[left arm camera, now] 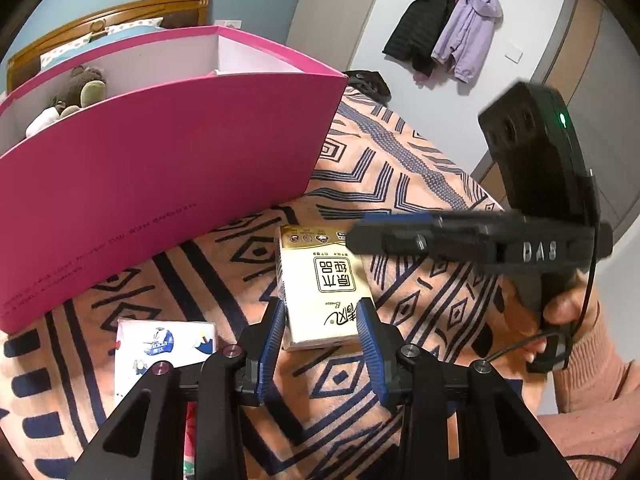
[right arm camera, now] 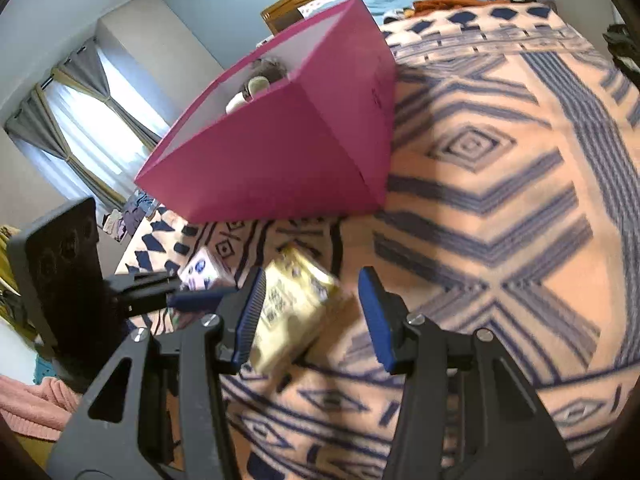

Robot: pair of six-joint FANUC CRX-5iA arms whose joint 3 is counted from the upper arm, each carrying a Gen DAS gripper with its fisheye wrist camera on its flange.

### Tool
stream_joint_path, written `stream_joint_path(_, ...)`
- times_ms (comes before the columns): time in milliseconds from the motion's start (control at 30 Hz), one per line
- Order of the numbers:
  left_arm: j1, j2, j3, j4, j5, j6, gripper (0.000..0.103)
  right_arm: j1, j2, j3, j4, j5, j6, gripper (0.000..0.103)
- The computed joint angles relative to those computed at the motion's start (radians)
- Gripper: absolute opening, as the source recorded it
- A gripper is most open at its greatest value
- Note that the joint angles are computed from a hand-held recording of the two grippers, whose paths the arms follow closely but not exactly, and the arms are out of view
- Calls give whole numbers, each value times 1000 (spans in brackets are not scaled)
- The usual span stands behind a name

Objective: Organize objects
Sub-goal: 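Close the right gripper on the cream tin, then lift the cream tin with the right gripper and carry it over the box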

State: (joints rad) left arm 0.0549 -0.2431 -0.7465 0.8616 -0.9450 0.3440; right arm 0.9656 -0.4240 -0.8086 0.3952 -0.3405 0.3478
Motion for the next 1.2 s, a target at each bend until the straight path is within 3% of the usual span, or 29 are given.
stream_joint_path(133,15,4,5,-5,-14,3,29,20,-11,-30,26,17,-52,50)
stream_joint_path(300,19,7,3,-6,-18,7,25,25,4,-29,-5,33,-40,37)
stream_joint_path(467,16,7,2,-4,-17,9,25,20,20,-26,23,50,-54,33)
stream_joint_path(767,6,-2,-5,2,-4,18,25,30,18,-42,107,52,-136,33)
stream_joint_path(1200,19,-61,-25,22,-2,-11,25,47,-13,-86,335,34,-317,33)
